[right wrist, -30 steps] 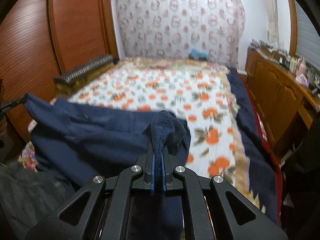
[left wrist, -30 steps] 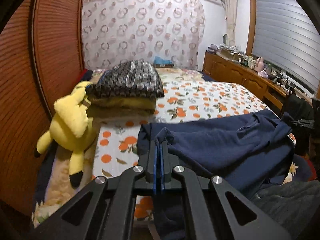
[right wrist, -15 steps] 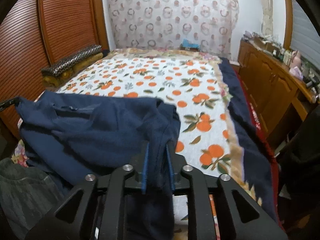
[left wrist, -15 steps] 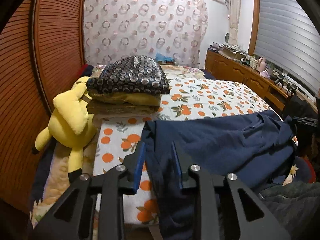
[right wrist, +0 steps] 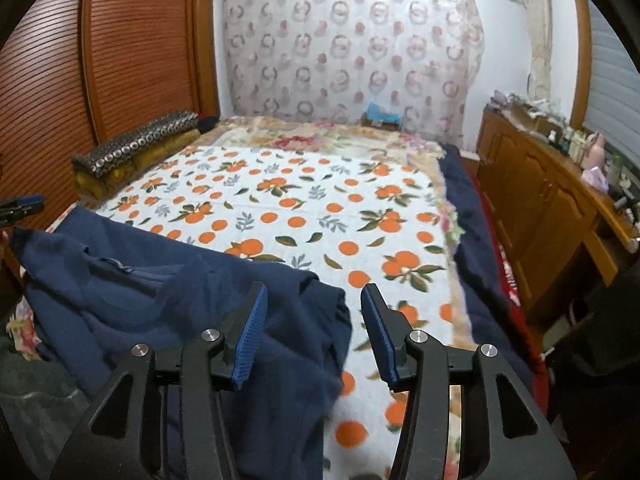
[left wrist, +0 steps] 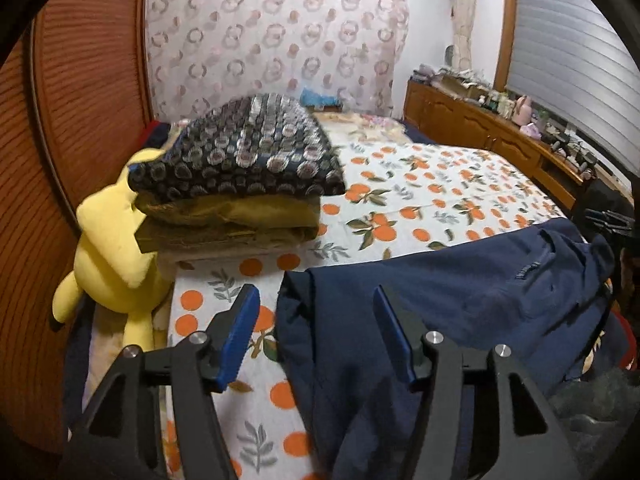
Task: Fold small clothes
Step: 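Open both grippers to release the folded shirt, then grasp the folded shirt's edge with the left gripper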
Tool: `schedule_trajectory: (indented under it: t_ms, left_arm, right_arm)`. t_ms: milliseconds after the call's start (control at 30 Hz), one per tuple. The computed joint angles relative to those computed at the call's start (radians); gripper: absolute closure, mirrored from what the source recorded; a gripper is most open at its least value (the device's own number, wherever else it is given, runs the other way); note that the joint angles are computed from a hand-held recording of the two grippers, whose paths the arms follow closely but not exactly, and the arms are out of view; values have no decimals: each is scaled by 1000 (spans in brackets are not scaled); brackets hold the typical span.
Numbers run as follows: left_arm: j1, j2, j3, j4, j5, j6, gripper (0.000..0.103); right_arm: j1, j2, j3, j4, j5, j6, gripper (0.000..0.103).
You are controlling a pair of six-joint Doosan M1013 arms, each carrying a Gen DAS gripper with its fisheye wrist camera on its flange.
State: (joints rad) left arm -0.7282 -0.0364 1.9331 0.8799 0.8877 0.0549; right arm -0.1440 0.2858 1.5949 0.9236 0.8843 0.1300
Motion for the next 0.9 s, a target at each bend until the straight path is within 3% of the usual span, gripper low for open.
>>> schedule_trajectory:
  t_ms: [233, 633, 867, 900]
  left_arm:
    - [90, 26, -6, -173, -65, 91, 45]
    - [104, 51, -22, -236, -83, 177, 45]
    - [122, 45, -12, -287, -143, 231, 45]
    - [123, 45, -12, -290, -145, 239, 48]
  right_arm:
    - [34, 58, -56, -124, 19, 121, 47]
    - [47, 94, -95, -213, 64, 209, 44]
    - [55, 90, -92, -238, 58, 209, 38]
    - [57, 89, -90, -242, 54, 209, 38]
